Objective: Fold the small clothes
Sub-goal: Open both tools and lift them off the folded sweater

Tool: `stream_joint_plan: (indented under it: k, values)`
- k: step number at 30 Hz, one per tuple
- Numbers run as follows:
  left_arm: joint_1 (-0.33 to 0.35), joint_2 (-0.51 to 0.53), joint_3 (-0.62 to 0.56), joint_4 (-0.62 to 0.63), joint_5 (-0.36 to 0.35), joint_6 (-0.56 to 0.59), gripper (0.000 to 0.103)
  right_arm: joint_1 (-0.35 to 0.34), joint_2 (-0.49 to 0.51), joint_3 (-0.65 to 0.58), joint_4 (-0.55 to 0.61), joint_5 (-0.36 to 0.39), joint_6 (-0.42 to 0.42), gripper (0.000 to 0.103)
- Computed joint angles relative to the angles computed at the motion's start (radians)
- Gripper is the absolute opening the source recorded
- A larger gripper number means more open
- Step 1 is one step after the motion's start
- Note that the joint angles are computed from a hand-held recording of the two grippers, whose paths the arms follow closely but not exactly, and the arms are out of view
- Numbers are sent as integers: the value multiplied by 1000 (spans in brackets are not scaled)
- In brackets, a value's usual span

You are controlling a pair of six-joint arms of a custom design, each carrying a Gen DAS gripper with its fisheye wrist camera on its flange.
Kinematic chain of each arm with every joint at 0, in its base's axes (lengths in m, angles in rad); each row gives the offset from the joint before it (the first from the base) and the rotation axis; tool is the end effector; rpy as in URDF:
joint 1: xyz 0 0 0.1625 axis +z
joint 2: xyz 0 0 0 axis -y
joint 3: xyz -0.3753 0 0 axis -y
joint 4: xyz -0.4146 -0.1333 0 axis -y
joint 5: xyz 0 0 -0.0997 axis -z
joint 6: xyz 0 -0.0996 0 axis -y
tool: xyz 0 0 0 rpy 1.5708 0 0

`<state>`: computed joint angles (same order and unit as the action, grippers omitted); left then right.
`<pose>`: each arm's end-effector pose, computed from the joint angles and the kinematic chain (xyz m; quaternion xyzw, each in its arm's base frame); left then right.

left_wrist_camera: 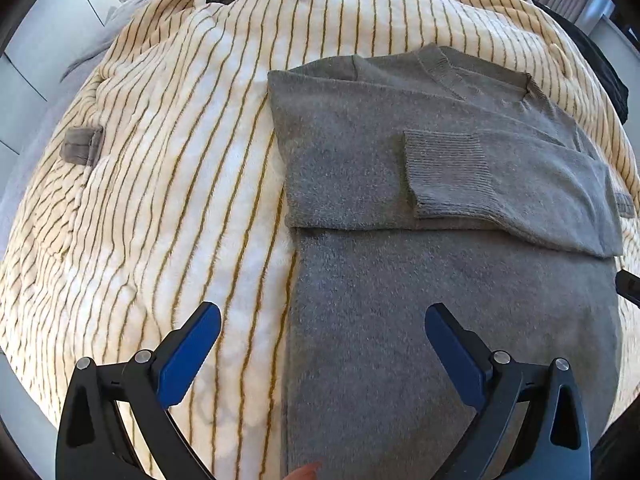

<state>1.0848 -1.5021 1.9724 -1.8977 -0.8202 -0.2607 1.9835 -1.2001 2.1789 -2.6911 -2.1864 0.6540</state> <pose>-0.0480 -0.5216 0.2627 0.1304 0.9192 -0.0713 0.3647 0.2609 -0.4070 0.1018 -0.1357 -0.9411 0.2117 0.2260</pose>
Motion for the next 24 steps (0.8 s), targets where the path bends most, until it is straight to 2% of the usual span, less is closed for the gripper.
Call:
stream_joint_plan:
  k: [3,5,9,15,21,24]
  values:
    - [-10,-17,1,38,-9,-22,102,14,4,-12,28,-3,17,64]
    - [-24,-59,17,79,-14,-39,102,25,6,-20,43,-9,26,65]
    - [-39,-60,23,98,-19,-60,102,42,11,-31,74,-26,45,82]
    - [-37,-60,9,127,-24,-62,102,73,21,-45,88,-61,41,86]
    - [-46,-72,0,163,-34,-72,102,87,27,-60,112,-32,41,86]
    - [-55,-80,0,179,-30,-78,102,82,21,-62,132,10,56,86]
